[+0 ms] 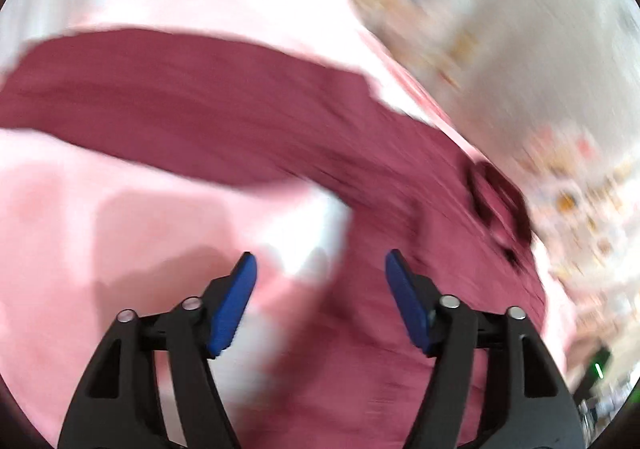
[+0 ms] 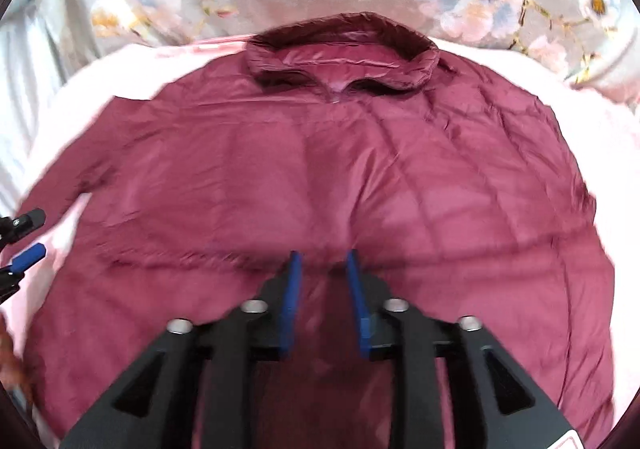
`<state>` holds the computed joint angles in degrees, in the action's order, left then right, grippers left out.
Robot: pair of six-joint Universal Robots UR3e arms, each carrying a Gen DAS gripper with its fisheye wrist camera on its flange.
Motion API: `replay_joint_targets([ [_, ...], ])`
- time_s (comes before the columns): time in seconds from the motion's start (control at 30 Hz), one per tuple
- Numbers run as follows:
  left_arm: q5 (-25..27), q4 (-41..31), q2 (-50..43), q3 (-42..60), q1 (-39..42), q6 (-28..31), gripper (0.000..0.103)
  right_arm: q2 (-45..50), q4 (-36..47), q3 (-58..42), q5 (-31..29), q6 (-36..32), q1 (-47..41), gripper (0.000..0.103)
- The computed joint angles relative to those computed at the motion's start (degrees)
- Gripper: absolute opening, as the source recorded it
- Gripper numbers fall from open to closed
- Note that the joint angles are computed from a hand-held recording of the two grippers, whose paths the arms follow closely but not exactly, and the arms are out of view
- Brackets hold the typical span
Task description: Fold large clothes
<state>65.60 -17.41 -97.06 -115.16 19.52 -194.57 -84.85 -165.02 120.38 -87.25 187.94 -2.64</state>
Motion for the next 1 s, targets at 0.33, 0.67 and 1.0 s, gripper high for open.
replay_joint_targets([
  [0.33, -0.3, -2.0, -5.3, 3.5, 23.7, -4.0, 0.064, -5.3, -3.9, 9.3, -3.5, 1.8, 7.7, 0.038],
  [0.67, 4.1, -1.5, -7.8, 12.8, 14.7, -1.3, 0.002, -2.4, -7.5, 9.3, -8.8, 2.5, 11.2, 0.044],
  [1.0, 6.3, -10.8, -13.7, 42.1, -23.5, 5.4, 0.002, -12.2, -6.9, 15.6, -4.4, 3.7, 7.0, 0.046],
])
